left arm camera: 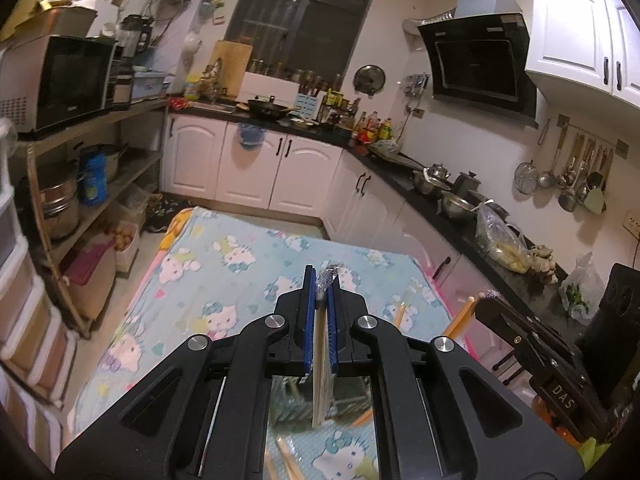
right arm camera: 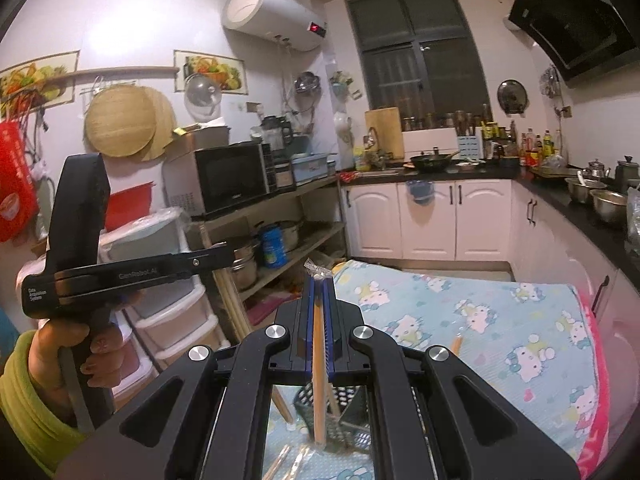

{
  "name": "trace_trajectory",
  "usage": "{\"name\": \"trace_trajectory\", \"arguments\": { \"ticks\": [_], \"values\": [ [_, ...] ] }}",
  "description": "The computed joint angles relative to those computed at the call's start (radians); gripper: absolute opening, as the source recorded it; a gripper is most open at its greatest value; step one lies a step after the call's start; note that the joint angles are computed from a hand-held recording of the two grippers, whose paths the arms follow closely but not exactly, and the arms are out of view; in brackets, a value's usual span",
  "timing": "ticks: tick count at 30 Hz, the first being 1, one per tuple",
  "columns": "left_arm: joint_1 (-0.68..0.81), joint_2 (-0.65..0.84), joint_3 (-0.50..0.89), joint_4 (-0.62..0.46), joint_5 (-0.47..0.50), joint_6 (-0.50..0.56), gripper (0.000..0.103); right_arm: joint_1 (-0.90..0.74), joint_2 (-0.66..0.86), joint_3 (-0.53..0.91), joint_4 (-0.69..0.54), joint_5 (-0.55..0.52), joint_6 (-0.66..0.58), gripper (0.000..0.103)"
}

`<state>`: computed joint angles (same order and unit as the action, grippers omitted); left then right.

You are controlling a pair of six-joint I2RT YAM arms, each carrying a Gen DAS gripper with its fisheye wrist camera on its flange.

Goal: Organize utensils
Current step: 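Lift the chopsticks with both grippers and carry them above the basket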

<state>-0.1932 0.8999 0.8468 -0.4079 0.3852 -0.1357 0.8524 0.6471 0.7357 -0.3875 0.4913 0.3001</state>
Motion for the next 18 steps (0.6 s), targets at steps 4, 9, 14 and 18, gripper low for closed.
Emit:
{"name": "trace_trajectory", "arguments": {
  "ticks": [4, 9, 14, 18],
  "values": [
    [-0.059, 0.053, 0.031, 0.045, -0.026, -0.023, 0.001, -0.081, -0.006, 0.01, -0.002, -0.047, -0.019, 0.004],
    [-0.144, 0.102, 0.05, 0.103, -0.105, -0.025, 0.001, -0.179, -0.023, -0.001, 0.015, -0.097, -0.037, 0.004],
    [-0.185, 0.15, 0.046, 0.159, -0.151, -0.021, 0.001, -0.307, -0.024, -0.02, 0.035, -0.187, -0.044, 0.004],
    [-0.19, 0.206, 0.048, 0.196, -0.141, -0.035, 0.001, -0.374, -0.027, -0.042, 0.05, -0.227, -0.051, 0.004]
  ]
}}
